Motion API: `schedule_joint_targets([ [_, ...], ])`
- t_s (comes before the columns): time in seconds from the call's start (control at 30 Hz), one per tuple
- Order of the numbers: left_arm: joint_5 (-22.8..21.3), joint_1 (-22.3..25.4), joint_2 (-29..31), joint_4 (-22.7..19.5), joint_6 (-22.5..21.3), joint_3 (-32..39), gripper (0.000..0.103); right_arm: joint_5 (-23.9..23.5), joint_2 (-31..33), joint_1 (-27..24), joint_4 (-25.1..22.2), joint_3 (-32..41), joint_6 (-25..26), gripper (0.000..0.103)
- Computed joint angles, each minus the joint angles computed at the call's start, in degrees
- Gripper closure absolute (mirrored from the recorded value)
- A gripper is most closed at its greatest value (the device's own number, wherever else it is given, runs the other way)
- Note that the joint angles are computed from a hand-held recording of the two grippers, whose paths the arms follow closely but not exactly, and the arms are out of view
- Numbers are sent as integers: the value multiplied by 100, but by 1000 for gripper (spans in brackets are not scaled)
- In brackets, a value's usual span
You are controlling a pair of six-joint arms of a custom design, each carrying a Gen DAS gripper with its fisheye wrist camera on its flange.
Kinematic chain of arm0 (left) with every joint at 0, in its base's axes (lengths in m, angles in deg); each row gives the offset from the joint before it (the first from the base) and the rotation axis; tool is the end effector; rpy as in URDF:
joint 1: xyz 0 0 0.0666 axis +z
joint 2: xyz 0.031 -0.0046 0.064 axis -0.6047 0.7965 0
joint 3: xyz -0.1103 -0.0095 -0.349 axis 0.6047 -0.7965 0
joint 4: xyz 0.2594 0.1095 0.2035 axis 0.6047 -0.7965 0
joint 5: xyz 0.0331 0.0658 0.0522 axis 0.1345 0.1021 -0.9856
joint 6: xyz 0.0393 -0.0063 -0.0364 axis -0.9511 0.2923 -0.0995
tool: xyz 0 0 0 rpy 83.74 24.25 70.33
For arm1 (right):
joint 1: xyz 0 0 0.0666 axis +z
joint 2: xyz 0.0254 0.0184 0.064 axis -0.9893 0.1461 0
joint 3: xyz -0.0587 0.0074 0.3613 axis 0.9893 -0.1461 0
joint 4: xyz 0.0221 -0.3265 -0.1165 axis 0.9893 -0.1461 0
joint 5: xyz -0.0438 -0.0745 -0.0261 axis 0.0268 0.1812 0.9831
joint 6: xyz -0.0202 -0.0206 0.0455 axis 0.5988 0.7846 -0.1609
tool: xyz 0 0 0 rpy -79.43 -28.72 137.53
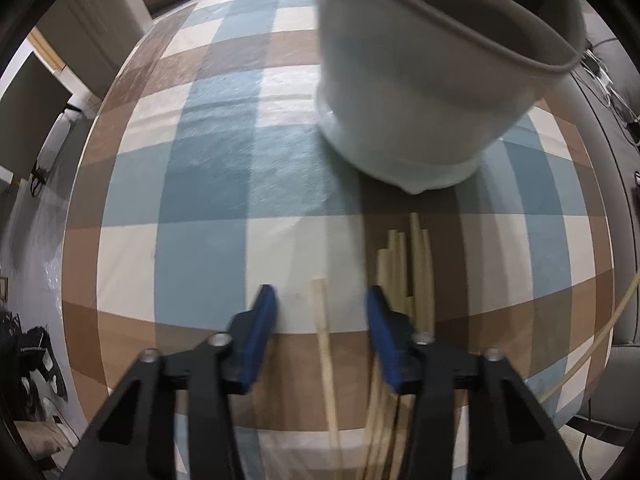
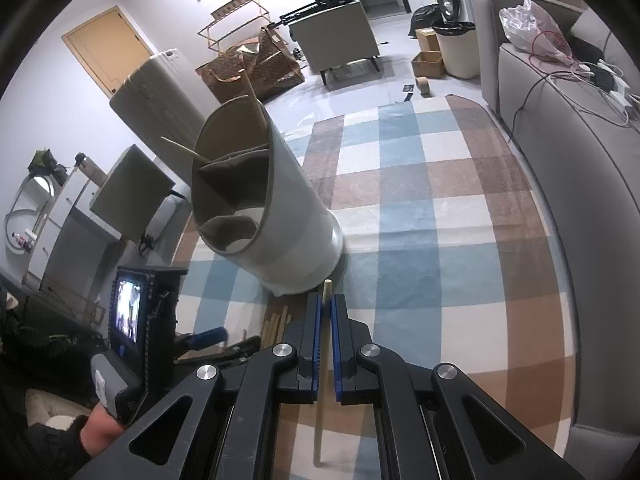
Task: Organize utensils
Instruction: 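Close the left gripper on a wooden stick while the right gripper holds its stick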
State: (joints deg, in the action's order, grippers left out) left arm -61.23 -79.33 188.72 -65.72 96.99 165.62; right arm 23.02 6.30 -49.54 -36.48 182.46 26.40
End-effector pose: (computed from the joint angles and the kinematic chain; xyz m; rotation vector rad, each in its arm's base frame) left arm 0.3873 -0.3449 0.4341 0.0553 2.9135 -0.0398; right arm 0.3849 0.2446 0.4997 -0.1030 2.5419 0.5671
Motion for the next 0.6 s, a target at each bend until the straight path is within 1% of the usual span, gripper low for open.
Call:
schedule_joint_targets([
  [0.03,-5,-27,31,-7,-14,50,84,-7,2,-4,0,0,5,99],
  [0.07,7,-41,63,-8,-61,103,87,-3,4,-3,-4,1,9,99],
  [0.13,10,-77,69,14,-105,128,100,-7,15,-4,-13,14,15,99],
  [0.33,-86,-76,-41,199,29,-76,101,-5,23,11,3,33,31,99],
  [0.43,-22,42,-348,528,117,-507,101,69,45,53,-19,77,95,99],
  [0.5,-90,103,-536,720,175,-664,101,93,53,69,-15,99,111,99],
  [0.6,-171,189,-832,1151,194,-863,101,131,85,104,-6,161,139,99],
])
